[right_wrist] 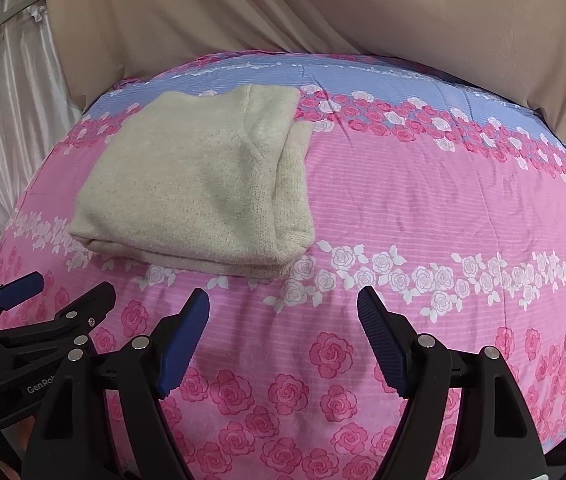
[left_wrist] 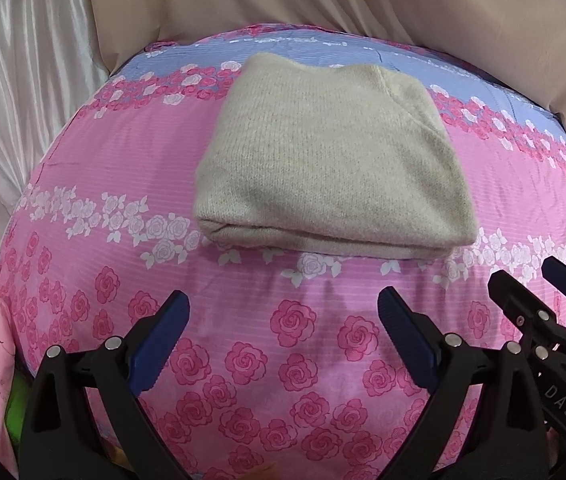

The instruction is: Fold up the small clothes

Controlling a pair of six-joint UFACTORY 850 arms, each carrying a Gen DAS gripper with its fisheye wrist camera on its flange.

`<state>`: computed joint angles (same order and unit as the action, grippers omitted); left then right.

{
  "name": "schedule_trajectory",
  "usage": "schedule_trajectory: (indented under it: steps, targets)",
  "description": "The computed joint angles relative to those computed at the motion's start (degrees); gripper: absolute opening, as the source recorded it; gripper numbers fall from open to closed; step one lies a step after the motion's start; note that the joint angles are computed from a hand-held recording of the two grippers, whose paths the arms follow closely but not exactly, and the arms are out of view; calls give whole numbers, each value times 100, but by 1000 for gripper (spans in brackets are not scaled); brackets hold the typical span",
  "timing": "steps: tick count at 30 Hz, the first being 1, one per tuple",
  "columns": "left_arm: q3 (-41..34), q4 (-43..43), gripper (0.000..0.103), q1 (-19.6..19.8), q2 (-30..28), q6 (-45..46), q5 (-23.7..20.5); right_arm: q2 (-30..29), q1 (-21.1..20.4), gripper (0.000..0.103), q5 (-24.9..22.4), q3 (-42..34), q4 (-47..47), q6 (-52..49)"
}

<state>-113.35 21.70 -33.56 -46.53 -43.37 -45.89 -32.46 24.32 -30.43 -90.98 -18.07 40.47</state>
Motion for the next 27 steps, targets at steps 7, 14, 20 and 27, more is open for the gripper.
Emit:
schedule_trajectory:
  steps: [7,14,20,27]
  targets:
    - [-38,22,93,-4,-25,6,-65,-19,17,74,-19,-29,-17,9]
    - [-97,2,93,5,-71,28,-116,-11,11,74,8,-5,-23,-18]
    - [-153,4,93,8,-107,47,-153,-23,15,74,-2,-22,-28,-4]
    - [-210,-22,93,6,-144,91,-177,-24,14,74,2,-24,-29,-4]
